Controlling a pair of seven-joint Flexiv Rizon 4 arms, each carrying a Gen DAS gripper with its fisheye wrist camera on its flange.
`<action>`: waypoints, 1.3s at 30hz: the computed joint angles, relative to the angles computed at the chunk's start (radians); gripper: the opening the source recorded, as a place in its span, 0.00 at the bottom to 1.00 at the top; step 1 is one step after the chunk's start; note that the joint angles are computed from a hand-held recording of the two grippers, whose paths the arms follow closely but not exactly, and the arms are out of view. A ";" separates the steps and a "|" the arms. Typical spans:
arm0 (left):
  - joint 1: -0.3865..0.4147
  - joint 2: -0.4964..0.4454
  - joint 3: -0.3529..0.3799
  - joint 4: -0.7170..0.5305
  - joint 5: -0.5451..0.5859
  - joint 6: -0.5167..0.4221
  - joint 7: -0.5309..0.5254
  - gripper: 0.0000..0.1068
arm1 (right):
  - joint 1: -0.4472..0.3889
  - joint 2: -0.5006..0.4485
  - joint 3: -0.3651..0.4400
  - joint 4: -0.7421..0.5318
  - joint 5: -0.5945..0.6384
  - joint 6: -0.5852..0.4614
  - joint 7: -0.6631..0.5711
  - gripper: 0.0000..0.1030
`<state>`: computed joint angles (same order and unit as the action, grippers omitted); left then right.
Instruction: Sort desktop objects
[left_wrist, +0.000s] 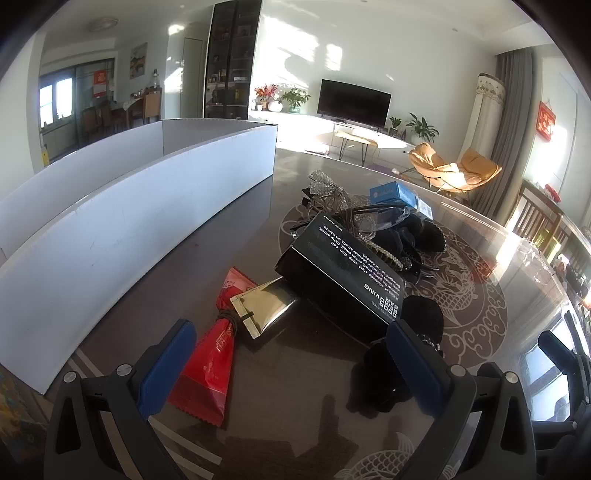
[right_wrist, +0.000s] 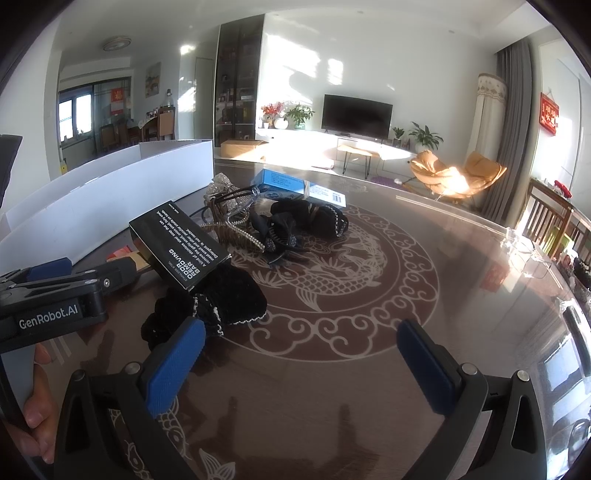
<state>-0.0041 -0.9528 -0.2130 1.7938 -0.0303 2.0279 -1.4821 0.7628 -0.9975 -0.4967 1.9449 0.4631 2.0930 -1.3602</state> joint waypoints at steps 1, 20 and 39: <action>-0.001 0.000 0.002 0.001 0.000 0.000 0.000 0.96 | 0.000 0.000 0.000 0.000 0.000 0.000 0.000 1.00; -0.007 0.006 0.007 0.008 -0.004 -0.004 0.007 0.96 | 0.013 0.000 -0.013 0.000 -0.009 -0.024 0.008 1.00; -0.010 0.004 0.009 0.004 -0.010 -0.014 0.011 0.96 | 0.013 -0.007 -0.018 0.000 -0.021 -0.020 0.025 1.00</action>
